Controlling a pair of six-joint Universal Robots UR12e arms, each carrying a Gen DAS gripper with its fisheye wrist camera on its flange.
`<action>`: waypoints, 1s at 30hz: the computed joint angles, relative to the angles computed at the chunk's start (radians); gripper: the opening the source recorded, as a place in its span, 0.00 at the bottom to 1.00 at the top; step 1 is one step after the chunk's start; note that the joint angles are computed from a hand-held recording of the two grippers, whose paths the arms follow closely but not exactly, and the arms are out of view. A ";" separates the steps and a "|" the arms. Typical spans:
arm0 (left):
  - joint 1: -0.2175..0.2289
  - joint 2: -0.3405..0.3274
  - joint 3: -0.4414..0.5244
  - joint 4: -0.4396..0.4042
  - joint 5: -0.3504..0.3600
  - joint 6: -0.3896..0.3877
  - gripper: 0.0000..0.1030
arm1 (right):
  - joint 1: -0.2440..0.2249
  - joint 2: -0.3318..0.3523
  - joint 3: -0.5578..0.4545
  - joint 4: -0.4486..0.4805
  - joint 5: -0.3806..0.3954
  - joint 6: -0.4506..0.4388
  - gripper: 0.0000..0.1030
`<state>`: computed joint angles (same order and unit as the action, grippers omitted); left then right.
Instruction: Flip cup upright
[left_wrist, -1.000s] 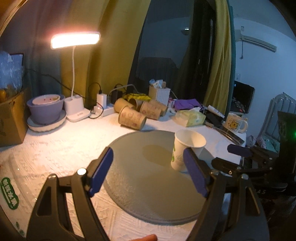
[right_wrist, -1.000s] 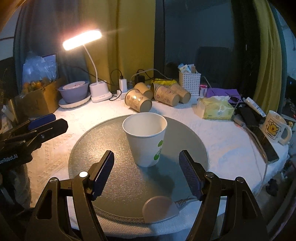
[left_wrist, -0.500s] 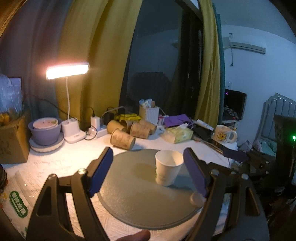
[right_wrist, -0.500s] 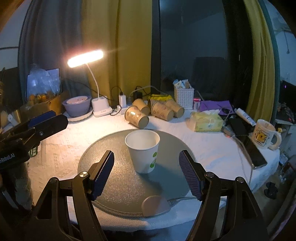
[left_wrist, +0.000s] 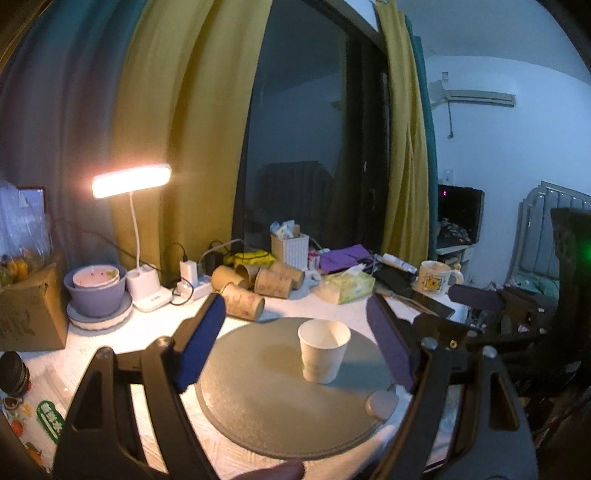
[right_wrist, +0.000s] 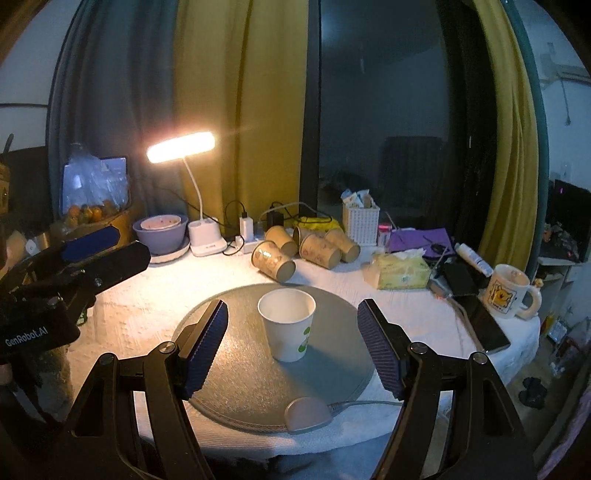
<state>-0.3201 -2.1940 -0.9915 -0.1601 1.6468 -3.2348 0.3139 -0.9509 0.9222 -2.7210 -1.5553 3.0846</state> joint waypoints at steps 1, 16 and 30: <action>0.000 0.002 -0.003 0.006 0.001 0.005 0.78 | 0.001 -0.002 0.001 -0.003 -0.004 0.001 0.73; -0.015 0.015 -0.011 0.073 -0.004 0.053 0.78 | 0.017 -0.051 0.053 -0.095 -0.068 -0.007 0.73; -0.015 0.013 -0.009 0.055 -0.002 0.032 0.78 | 0.009 -0.052 0.060 -0.069 -0.071 0.009 0.74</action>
<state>-0.3350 -2.1809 -1.0010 -0.1047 1.6447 -3.2028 0.3229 -1.0031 0.9826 -2.7895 -1.6267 3.0940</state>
